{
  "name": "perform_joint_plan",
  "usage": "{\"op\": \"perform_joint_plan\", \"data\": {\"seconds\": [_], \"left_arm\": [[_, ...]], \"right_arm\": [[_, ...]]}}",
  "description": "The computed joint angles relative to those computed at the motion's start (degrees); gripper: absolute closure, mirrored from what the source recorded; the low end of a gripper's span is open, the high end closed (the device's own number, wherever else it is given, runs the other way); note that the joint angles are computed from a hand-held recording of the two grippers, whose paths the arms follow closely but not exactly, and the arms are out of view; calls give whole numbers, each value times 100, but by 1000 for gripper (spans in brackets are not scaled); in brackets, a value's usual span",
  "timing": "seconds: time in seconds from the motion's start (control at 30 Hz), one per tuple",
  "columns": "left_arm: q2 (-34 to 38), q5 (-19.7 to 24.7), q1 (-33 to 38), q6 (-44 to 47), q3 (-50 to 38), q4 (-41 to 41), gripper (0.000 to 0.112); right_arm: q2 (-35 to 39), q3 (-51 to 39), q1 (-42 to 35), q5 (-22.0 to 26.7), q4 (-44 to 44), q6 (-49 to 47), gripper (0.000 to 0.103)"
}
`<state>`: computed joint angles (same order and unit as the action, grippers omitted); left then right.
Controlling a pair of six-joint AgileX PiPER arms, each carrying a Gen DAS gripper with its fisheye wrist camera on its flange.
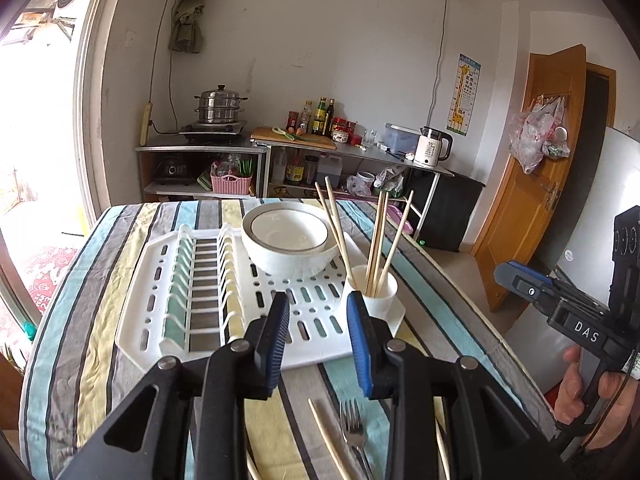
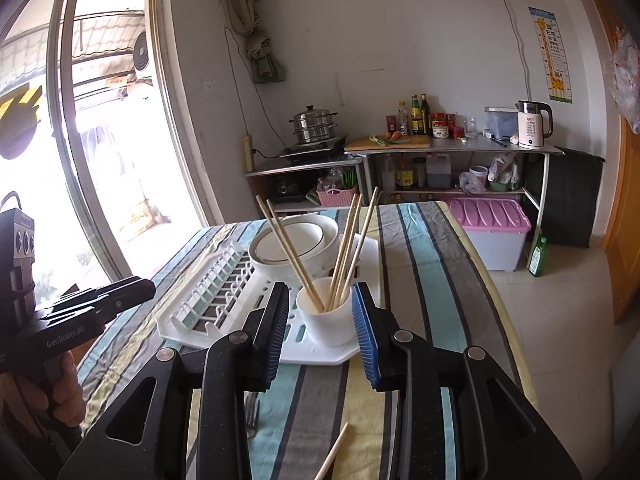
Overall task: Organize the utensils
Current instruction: 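Lower both tools back toward the loose chopsticks and fork on the table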
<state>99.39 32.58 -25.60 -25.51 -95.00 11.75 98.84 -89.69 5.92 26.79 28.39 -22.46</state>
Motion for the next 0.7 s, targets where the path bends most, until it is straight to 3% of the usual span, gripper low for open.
{"op": "perform_joint_plan", "data": {"seconds": [0.17, 0.37, 0.7], "left_arm": [[-722, -373, -193, -1071, 1329, 819, 81], [-1436, -470, -477, -2340, 2489, 1808, 81], [-2024, -516, -819, -3280, 3605, 2350, 81]], "right_arm": [[-607, 1092, 113, -285, 379, -434, 69], [-1083, 2103, 259, -446, 798, -798, 68], [-1431, 2957, 426, -638, 1171, -939, 68]]}}
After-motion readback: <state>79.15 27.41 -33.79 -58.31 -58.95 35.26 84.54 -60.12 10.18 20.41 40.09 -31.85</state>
